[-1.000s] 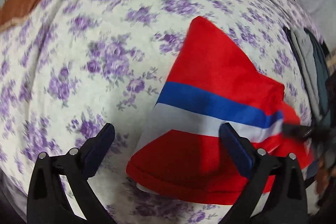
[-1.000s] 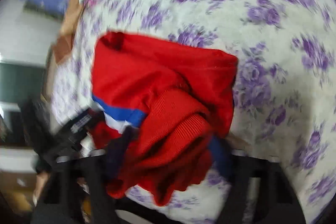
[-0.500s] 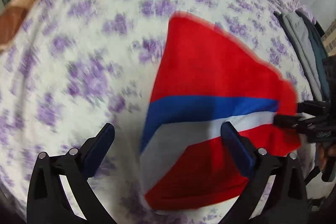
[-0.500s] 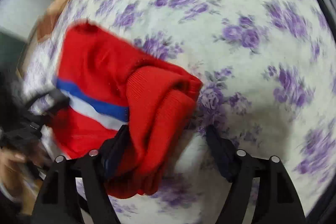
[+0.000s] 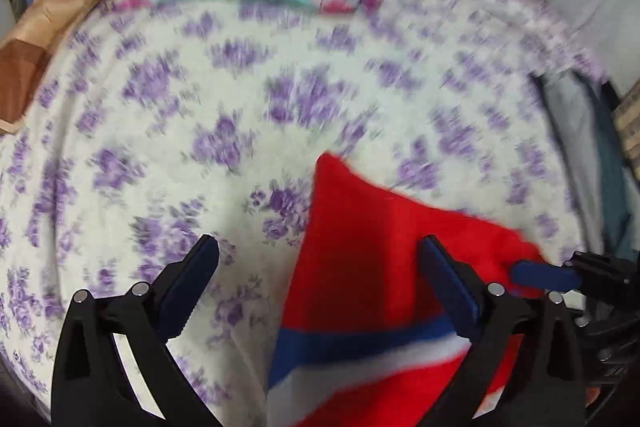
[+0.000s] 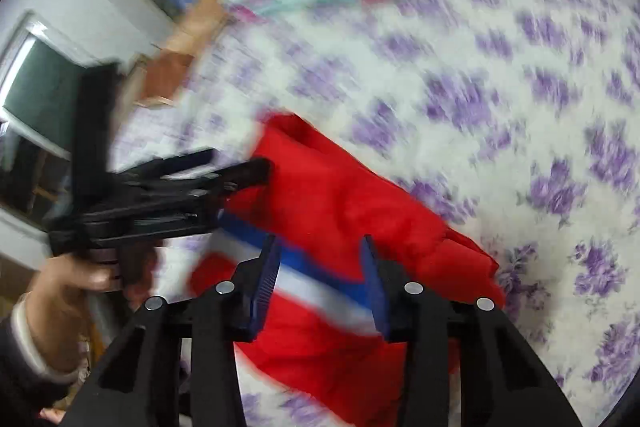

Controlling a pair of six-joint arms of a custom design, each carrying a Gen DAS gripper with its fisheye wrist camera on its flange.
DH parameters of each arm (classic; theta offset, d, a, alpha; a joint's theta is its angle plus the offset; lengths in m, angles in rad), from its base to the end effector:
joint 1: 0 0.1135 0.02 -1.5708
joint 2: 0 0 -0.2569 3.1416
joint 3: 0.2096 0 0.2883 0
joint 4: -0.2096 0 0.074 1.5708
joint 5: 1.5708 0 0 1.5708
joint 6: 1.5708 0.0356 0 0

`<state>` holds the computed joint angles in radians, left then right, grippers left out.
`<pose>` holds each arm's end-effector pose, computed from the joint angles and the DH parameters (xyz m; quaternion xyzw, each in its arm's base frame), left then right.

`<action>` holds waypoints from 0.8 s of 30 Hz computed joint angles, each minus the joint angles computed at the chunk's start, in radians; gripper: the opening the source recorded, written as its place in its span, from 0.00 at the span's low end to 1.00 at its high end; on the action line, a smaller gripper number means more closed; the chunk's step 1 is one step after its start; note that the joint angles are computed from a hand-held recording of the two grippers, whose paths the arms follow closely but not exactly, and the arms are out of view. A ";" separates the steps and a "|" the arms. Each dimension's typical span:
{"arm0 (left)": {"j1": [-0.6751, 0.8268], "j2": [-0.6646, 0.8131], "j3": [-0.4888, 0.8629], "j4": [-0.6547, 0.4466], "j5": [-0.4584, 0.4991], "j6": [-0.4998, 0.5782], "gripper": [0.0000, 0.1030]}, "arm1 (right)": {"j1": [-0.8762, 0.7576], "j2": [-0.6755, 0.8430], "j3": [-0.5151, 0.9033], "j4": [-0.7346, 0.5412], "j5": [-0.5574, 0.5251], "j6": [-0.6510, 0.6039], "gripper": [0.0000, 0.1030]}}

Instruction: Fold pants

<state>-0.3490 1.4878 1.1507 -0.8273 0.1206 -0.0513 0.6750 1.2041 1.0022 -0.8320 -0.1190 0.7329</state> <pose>0.3067 -0.1161 0.2324 0.1570 0.9650 -0.0979 0.1857 0.2098 0.1733 0.2616 0.0121 0.9625 0.2151 0.1647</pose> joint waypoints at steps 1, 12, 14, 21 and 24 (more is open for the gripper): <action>-0.002 0.020 -0.011 0.012 -0.029 0.014 0.96 | -0.035 -0.006 -0.045 0.005 -0.011 0.006 0.28; 0.155 -0.227 -0.126 -0.109 0.172 0.044 0.95 | 0.211 -0.381 -0.190 -0.091 0.066 0.230 0.79; 0.131 -0.266 -0.197 -0.126 0.170 0.080 0.95 | 0.267 -0.293 -0.180 -0.125 0.091 0.203 0.77; 0.168 -0.276 -0.271 -0.139 0.184 0.077 0.95 | 0.109 -0.504 -0.322 -0.154 -0.056 0.290 0.82; 0.202 -0.238 -0.225 -0.149 0.259 0.121 0.95 | 0.027 -0.658 -0.391 -0.115 -0.096 0.336 0.90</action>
<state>-0.1467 1.2498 0.9259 -0.9765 0.3799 0.0700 0.7022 0.5462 0.6114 -0.9467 -0.2148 1.0688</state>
